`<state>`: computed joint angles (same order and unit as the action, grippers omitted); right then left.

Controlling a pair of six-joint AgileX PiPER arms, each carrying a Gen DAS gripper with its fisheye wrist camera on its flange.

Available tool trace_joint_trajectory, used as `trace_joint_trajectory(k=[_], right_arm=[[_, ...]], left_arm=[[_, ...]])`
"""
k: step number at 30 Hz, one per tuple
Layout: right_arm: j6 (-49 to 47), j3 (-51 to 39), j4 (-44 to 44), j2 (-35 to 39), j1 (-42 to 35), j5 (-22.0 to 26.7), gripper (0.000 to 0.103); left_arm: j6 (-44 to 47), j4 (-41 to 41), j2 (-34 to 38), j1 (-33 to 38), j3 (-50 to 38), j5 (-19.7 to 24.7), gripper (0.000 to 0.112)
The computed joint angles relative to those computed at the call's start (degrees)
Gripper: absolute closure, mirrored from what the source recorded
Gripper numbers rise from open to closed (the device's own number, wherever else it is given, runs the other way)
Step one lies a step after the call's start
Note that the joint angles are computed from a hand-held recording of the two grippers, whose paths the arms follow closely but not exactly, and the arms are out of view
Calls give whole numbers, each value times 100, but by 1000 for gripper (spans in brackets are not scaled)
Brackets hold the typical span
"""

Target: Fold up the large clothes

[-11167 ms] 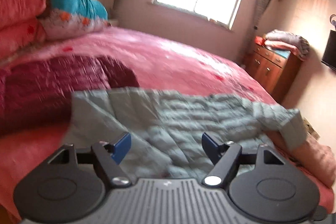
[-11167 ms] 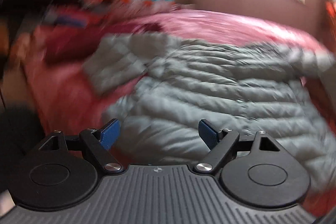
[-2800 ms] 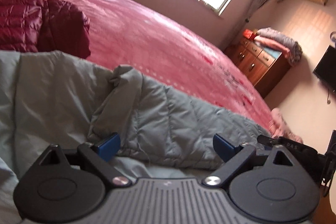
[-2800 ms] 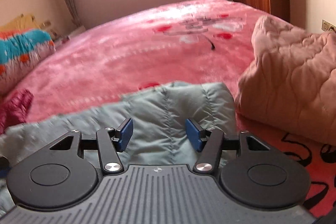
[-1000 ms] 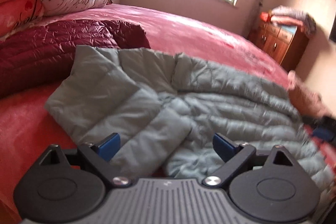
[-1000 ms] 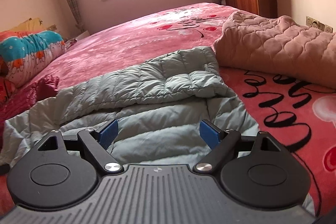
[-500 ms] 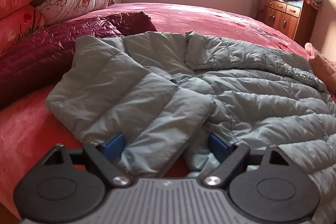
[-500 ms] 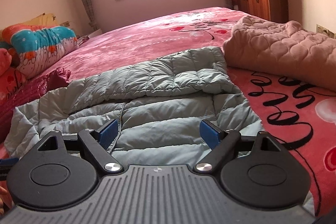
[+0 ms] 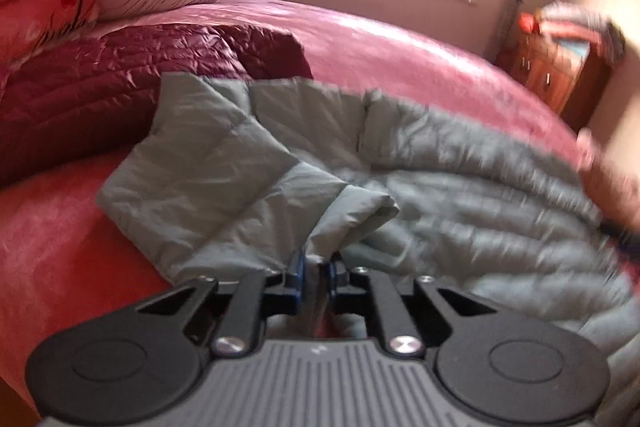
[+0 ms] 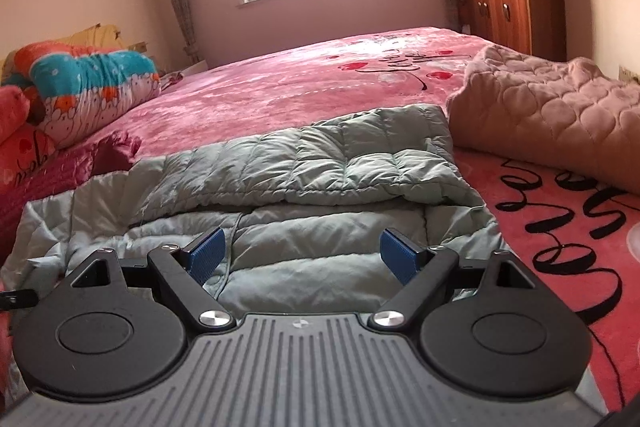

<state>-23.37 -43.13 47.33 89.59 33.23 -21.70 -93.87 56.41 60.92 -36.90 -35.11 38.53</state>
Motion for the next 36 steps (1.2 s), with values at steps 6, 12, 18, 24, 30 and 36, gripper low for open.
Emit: trace_joint_trajectory(k=[6, 12, 18, 24, 30, 36], right_arm=[[1483, -51, -1192, 6, -559, 168, 0], [3324, -75, -2704, -18, -1237, 192, 0], [4794, -56, -3894, -21, -1795, 71, 0], [5790, -7, -4624, -74, -2209, -100, 0], [6616, 26, -5141, -48, -2593, -236, 0], [7152, 67, -5386, -59, -2879, -292, 0]], left_arm=[[1146, -1184, -453, 868, -903, -592, 104], [2639, -2268, 116, 1336, -2528, -872, 104], [3510, -2809, 1178, 1046, -4253, -961, 104], [4673, -3760, 2568, 773, -5930, -983, 104], [5963, -5057, 3976, 598, -7276, -911, 104], [6562, -5725, 4856, 429, -7844, -838, 104]])
